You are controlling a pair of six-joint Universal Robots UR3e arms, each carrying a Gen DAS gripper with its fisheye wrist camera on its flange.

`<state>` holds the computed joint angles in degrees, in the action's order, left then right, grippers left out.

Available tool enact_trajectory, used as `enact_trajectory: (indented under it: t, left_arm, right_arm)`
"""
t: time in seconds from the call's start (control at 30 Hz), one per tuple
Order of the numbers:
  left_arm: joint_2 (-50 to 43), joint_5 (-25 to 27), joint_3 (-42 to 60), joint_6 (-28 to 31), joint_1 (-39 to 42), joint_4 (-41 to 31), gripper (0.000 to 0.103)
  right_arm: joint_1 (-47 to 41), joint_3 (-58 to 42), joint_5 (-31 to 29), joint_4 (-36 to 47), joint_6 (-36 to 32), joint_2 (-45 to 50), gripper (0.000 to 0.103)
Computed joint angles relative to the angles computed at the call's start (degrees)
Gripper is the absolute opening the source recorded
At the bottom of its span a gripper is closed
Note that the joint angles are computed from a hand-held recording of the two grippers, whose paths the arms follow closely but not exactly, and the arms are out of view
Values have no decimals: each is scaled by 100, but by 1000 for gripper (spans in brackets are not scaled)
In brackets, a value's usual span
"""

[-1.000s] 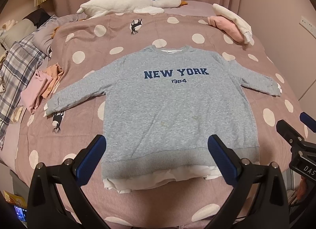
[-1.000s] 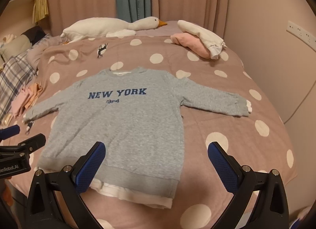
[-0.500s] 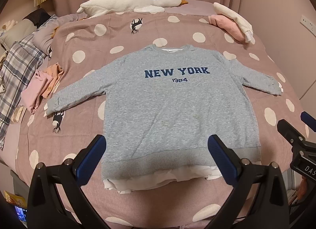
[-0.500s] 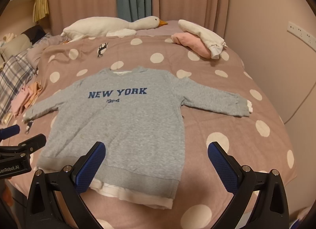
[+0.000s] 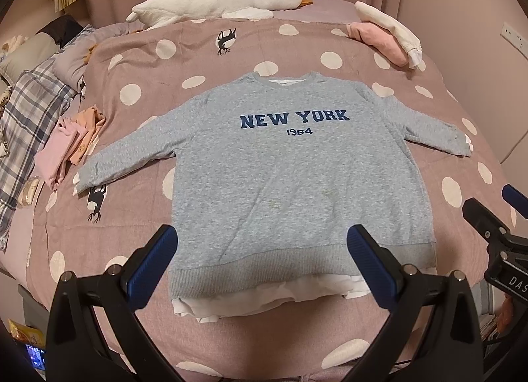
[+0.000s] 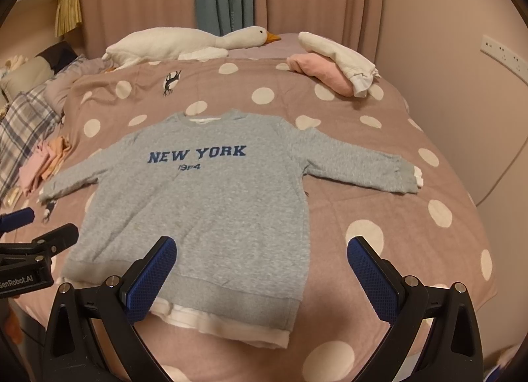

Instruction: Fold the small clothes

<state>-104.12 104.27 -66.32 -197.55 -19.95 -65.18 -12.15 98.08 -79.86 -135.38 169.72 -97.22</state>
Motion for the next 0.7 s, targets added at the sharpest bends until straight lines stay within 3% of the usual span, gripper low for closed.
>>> enact_trajectory:
  t: [0.7]
  left_arm:
    - [-81,54,137,10,-69,-62,103]
  right_arm:
    - [-13,10,17,4,-13,-13,102]
